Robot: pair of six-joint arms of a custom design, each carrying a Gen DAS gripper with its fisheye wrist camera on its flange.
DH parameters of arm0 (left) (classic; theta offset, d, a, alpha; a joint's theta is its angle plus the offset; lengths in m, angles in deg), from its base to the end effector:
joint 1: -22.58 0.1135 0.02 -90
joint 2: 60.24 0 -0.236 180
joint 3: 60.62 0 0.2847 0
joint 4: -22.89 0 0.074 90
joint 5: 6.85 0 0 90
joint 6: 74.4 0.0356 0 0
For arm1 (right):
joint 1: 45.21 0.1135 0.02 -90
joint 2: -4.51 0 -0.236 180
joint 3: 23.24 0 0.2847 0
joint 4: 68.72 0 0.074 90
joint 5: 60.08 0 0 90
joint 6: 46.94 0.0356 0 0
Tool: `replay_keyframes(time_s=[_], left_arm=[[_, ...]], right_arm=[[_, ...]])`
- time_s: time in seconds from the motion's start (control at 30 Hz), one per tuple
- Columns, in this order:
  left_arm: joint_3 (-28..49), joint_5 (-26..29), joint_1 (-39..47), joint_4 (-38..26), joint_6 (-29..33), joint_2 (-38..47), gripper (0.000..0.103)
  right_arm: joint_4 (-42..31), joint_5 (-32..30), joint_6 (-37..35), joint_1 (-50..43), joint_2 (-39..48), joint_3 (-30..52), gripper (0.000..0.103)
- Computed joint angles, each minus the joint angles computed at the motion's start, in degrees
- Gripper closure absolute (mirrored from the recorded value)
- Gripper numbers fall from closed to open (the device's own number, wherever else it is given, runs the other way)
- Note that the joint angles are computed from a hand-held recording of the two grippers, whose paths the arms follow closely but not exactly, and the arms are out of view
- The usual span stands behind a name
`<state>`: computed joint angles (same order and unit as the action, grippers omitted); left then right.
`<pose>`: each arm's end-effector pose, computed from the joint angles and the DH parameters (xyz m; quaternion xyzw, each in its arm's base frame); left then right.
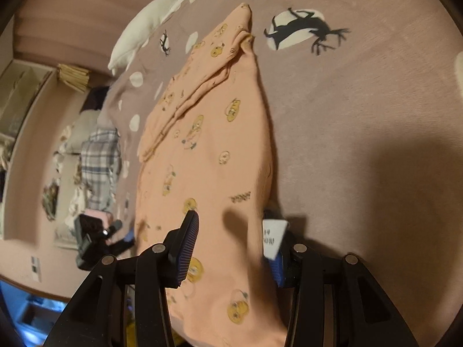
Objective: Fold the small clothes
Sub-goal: 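Grasp the hem edge with both grippers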
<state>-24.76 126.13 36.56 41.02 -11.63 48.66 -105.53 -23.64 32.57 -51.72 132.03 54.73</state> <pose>0.2358 0.0337 -0.0174 -0.2089 0.8693 -0.3793 0.2383 0.3554 -0.0117 -0.0109 -0.0453 0.8913 0.4412 0.0946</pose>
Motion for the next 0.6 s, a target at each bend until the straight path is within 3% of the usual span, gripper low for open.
replay_keyframes(time_s=[0.1,0.27,0.43,0.6], left_arm=[[-0.10,0.00,-1.94,1.35,-0.93,1.46,0.048],[-5.15,3.64,0.32,2.53,2.31,0.80,0.060],[-10.88,7.22,2.66,5.10,4.63,0.31,0.061],[-14.84,8.46,0.72,11.52,2.27,2.04,0.061]], right_arm=[[1.23,-0.72,0.42,0.07,-0.13,-1.01,0.059],[-7.69,-3.12,-9.90,-3.74,0.35,-2.70,0.060],[-15.75,-2.03,-20.31,-7.18,-0.85,-6.03,0.060],[-20.83,-1.42,-25.14,-9.27,-0.03,-7.46,0.060]])
